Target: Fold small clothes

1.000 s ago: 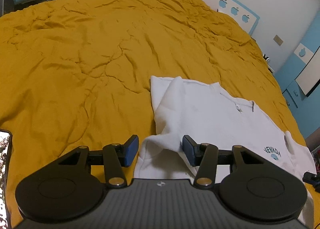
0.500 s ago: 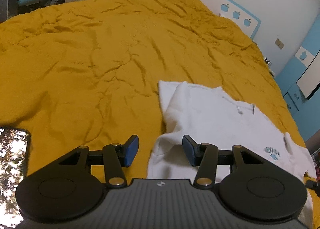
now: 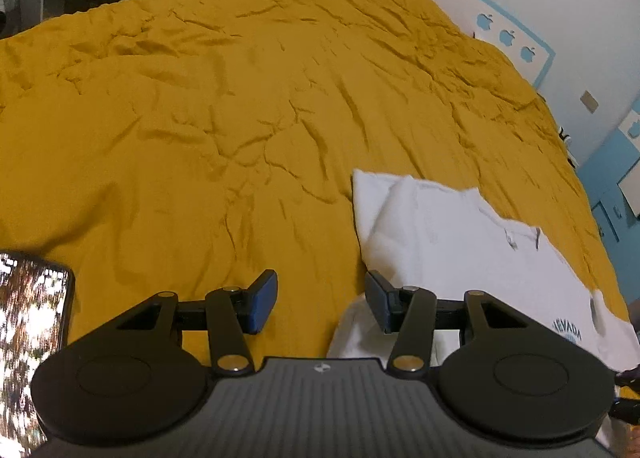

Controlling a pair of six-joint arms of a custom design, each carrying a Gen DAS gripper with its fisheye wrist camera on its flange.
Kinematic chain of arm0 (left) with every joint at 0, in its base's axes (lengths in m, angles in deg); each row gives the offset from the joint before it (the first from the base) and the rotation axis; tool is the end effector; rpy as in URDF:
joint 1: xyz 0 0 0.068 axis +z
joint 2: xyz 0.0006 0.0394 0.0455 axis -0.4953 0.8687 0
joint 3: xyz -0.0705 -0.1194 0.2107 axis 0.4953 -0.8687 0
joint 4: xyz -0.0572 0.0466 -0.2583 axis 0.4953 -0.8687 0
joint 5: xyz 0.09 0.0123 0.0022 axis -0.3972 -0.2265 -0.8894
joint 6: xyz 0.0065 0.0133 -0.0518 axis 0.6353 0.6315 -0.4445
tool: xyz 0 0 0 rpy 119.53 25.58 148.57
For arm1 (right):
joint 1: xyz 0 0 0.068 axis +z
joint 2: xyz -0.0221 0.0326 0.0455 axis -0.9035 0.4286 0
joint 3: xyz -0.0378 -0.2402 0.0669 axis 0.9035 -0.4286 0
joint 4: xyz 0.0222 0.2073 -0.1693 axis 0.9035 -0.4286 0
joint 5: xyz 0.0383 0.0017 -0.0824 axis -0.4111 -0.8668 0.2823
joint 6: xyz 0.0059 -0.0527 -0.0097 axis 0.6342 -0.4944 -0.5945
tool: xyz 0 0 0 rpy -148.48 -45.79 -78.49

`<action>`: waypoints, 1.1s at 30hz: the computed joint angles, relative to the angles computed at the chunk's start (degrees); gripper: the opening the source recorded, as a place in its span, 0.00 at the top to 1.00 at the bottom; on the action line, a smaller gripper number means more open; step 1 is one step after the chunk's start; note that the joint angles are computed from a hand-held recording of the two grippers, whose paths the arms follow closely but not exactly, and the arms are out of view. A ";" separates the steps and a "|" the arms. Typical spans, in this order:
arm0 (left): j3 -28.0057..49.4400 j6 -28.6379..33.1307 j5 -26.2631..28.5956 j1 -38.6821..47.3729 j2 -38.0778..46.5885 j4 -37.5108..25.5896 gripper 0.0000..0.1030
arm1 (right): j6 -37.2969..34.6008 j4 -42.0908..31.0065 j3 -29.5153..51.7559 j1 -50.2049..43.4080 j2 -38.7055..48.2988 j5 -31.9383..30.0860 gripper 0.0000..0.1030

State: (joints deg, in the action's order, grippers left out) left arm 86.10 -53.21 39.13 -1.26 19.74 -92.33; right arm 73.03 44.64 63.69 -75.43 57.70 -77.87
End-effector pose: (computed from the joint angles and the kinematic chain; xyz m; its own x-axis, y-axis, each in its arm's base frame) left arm 0.2424 0.1138 0.1397 -0.7077 -0.3632 -0.6060 -0.1878 0.9236 -0.3342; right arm 0.2238 -0.0267 0.1110 -0.7378 0.6051 -0.2993 0.3478 0.7207 0.5998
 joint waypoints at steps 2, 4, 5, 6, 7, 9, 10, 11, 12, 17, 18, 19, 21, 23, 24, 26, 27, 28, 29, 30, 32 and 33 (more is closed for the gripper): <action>1.63 -0.60 -0.28 -0.35 1.74 0.15 0.43 | 1.89 3.64 0.80 1.10 3.96 -0.18 1.00; 3.39 -0.80 -0.01 -0.51 3.60 0.29 0.43 | 0.85 2.82 2.33 3.41 2.99 1.74 1.00; 4.35 -0.87 0.40 -0.49 4.73 0.59 0.43 | -1.13 0.72 3.92 4.89 1.37 3.45 1.00; 5.56 -1.26 0.89 -0.52 6.14 0.99 0.43 | -2.91 -1.36 5.91 5.73 0.01 3.84 1.00; 6.98 -1.96 1.81 -0.51 7.81 1.30 0.43 | -4.23 -3.25 8.27 6.04 -1.01 2.92 1.00; 10.55 -4.22 4.31 -0.26 11.95 0.96 0.43 | -7.28 -7.13 14.18 7.40 -2.40 1.90 1.00; 12.47 -5.55 5.19 -0.43 14.05 0.64 0.43 | -8.54 -8.37 16.25 7.81 -3.39 1.60 1.00; 13.87 -6.54 5.74 -0.77 15.64 0.64 0.43 | -9.50 -8.98 18.62 8.16 -4.27 1.18 1.00; 15.11 -7.41 6.03 -1.23 17.18 1.06 0.43 | -9.89 -9.61 20.18 8.04 -5.47 0.85 1.00; 19.03 -8.88 6.23 -3.36 22.14 1.31 0.43 | -11.41 -10.05 23.93 2.62 -6.70 1.09 1.00; 19.87 -9.09 6.16 -3.97 23.54 1.43 0.43 | -11.56 -10.15 24.25 1.24 -4.45 1.24 1.00; 20.77 -9.48 6.08 -4.57 24.90 1.46 0.43 | -11.69 -10.05 24.13 0.30 -2.47 1.01 1.00; 22.62 -10.95 6.17 -5.67 28.14 2.11 0.43 | -12.31 -8.78 23.78 -1.48 3.16 0.49 1.00; 24.38 -12.51 6.73 -6.70 31.17 2.91 0.43 | -12.05 -6.22 22.83 -2.86 8.20 0.58 1.00; 25.08 -13.43 6.74 -7.25 32.54 3.74 0.43 | -11.66 -3.87 21.88 -3.71 10.37 -0.06 1.00; 26.10 -15.06 5.91 -8.57 34.71 5.18 0.43 | -10.47 -0.48 20.28 -4.15 12.14 -0.30 1.00; 26.90 -15.38 6.19 -9.06 36.03 5.61 0.44 | -10.34 0.80 19.95 -4.46 13.09 -0.25 1.00; 26.94 -15.42 6.47 -9.55 36.42 6.08 0.62 | -10.48 1.66 19.82 -4.70 14.01 -0.06 1.00; 26.80 -14.93 6.07 -9.93 36.50 6.74 0.97 | -10.59 2.31 19.95 -4.67 15.15 0.49 1.00; 25.77 -14.17 5.14 -10.30 35.65 8.15 0.96 | -10.95 2.37 20.36 -4.78 15.90 0.84 1.00; 23.69 -14.14 7.42 -9.44 33.76 11.22 0.96 | -11.11 2.22 20.40 -5.09 15.57 0.40 1.00; 22.68 -13.75 8.36 -8.78 32.46 12.30 0.96 | -11.27 2.65 20.39 -5.40 15.56 -0.50 1.00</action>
